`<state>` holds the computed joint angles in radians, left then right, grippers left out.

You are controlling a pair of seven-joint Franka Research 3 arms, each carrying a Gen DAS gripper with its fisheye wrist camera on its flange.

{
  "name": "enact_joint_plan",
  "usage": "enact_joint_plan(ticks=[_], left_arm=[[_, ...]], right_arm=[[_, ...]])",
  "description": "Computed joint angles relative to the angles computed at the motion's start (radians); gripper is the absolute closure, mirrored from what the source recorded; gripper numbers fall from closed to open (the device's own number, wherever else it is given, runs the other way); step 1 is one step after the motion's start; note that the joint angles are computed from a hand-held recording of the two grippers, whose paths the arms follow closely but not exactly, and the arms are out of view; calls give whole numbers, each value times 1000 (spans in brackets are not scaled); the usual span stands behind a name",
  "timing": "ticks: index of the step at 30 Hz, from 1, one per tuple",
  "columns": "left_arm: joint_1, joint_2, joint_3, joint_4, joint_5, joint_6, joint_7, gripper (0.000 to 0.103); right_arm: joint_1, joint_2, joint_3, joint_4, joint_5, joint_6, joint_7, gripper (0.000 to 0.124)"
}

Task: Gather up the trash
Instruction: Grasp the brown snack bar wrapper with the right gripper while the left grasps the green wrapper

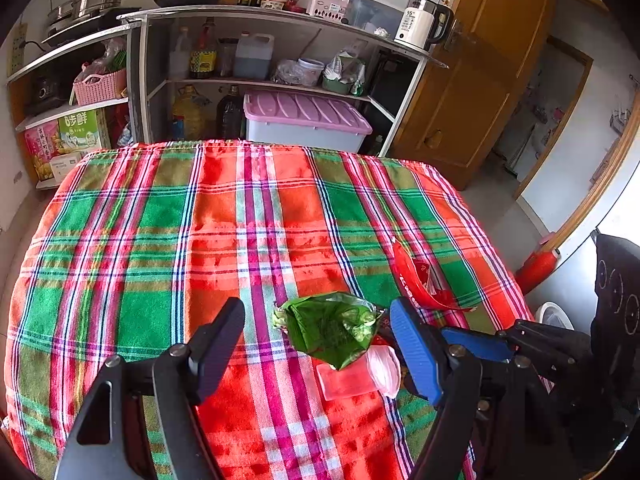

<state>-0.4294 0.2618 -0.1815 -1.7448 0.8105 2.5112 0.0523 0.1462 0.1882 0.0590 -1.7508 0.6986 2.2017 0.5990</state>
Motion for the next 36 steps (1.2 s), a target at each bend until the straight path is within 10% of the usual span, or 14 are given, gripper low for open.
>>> enact_joint_plan(ticks=[20,36], left_arm=[[9,24,12,3,-53,49,57,70],[-4,-14,12,-21,39,26,-36,72]], right_arm=[[18,21,10,6,-57,25,23,98],[-1,-5,6,-6,20,22,3,98]])
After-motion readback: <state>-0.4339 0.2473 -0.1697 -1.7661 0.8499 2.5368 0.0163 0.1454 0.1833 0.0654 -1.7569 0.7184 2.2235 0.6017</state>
